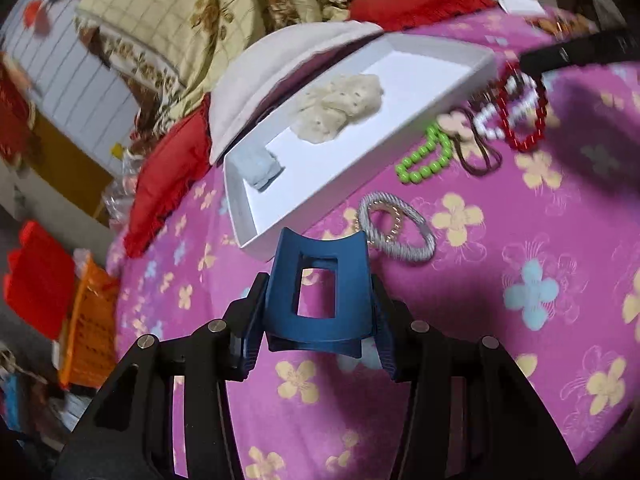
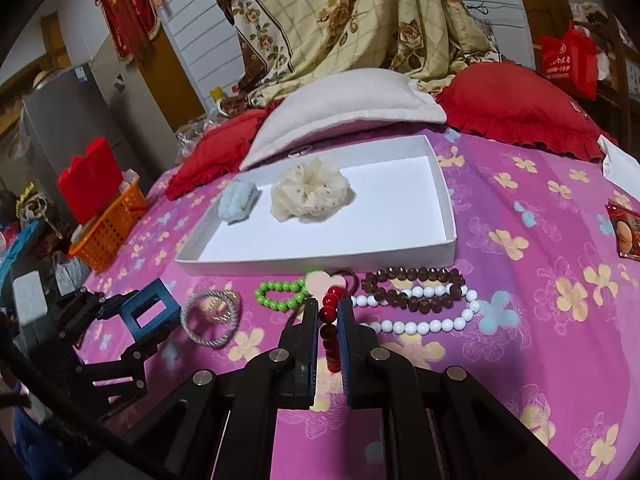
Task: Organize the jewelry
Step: 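Carry the clip and bracelet into the white box and release both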
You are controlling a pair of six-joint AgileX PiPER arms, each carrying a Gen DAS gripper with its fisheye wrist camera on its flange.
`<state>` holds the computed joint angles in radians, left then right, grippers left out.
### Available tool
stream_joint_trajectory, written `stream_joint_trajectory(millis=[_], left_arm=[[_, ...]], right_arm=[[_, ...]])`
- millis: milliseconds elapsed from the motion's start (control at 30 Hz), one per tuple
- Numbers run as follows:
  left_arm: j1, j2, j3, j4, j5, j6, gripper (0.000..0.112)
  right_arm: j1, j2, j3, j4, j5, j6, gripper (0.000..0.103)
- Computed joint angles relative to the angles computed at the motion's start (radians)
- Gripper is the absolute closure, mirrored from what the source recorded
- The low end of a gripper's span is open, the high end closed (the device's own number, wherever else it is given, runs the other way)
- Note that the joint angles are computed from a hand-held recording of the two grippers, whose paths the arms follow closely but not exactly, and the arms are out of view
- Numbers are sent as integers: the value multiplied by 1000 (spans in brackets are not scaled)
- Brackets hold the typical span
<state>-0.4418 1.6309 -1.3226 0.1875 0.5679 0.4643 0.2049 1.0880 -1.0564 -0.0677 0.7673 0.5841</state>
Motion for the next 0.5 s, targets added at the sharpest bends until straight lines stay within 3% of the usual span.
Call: stream_joint_trajectory(millis=[167, 300, 500], left_arm=[[133, 28, -142, -393, 138, 217, 66], [209, 74, -255, -604, 254, 235, 66], [241, 282, -570, -689, 417, 68, 66]], right_arm=[[-38, -28, -19, 62, -17, -39, 94], [-68, -14, -56, 118, -16, -81, 95], [-134, 102, -175, 277, -8, -201, 94]])
